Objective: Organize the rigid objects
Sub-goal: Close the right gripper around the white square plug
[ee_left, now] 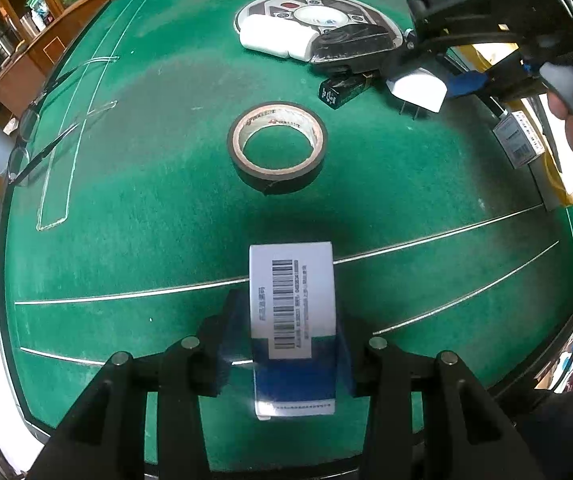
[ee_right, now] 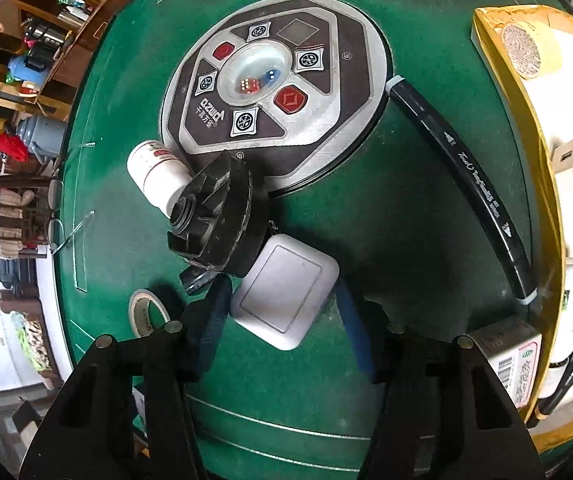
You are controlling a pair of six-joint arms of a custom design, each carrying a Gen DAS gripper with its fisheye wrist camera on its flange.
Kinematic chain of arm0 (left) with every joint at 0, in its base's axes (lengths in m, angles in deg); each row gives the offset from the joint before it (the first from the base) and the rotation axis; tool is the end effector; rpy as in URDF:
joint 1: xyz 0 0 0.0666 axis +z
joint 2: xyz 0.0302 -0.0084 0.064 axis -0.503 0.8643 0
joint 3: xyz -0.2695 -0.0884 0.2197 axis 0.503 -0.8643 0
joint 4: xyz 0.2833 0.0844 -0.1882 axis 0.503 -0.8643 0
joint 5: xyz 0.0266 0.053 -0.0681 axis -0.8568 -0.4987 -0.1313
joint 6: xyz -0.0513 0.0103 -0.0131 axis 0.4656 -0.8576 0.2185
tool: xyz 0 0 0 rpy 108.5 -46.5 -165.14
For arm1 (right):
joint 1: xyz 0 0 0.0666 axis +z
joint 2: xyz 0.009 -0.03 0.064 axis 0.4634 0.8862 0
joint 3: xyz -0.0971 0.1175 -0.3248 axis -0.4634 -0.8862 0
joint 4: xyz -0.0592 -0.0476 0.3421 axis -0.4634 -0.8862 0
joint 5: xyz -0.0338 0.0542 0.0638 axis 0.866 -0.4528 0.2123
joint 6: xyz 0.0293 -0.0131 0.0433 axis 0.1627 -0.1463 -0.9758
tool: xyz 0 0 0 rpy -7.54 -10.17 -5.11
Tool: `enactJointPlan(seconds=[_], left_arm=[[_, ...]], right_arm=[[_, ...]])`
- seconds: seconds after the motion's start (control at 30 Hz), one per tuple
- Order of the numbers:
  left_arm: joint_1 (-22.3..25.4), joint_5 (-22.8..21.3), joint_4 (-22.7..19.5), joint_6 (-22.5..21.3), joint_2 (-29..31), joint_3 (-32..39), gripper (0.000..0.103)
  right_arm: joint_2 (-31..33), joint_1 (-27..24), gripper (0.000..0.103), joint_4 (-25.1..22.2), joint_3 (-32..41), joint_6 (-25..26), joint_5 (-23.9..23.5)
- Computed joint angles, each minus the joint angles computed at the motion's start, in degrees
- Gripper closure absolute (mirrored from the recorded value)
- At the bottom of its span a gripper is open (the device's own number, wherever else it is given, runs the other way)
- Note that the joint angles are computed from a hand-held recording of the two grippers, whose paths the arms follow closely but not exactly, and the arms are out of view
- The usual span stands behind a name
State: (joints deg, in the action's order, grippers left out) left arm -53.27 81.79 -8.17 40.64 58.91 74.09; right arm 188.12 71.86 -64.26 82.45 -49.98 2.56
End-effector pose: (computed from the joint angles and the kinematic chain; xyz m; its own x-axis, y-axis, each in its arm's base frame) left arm 0.3857 -0.1678 0.2691 -0.7532 0.6032 -0.2625 0.6268 0.7791 -0.0082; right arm 0.4197 0.4087 0.2677 -0.8699 0.4812 -0.1080 0.4158 0.8333 0.3643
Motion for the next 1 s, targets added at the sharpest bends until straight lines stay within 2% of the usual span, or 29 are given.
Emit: enactJointPlan(seconds=[0.13, 0.23, 0.37, 0.53, 0.7, 1.0], left_arm=[[0.3, 0.5, 0.4, -0.6, 0.6, 0.5, 0.062], [1.4, 2.5, 0.7, -0.3, 1.0, 0.8, 0.069], [3.7, 7.6, -1.8, 1.1, 3.1, 3.4, 0.069], [3.3, 9.3, -1.6, 2.3, 2.4, 4.3, 0.069], [0.8, 9.2, -1.5, 3.9, 0.6, 4.1, 0.069], [-4.5, 5.9, -0.7, 5.1, 0.9, 5.8, 0.069]], right_arm=[[0.2, 0.9, 0.051, -2.8, 1.0, 4.1, 2.0], [-2.0, 2.2, 0.055, -0.3, -2.4, 4.6, 2.8], [-5.4, 4.7, 0.055, 3.5, -7.0, 3.9, 5.2], [-8.6, 6.8, 0.054, 7.9, -10.4, 4.6, 7.3], [-12.3, 8.1, 0.054, 11.7, -13.9, 6.0, 9.4], [-17.2, 8.7, 0.054, 14.6, -20.4, 3.7, 10.3]])
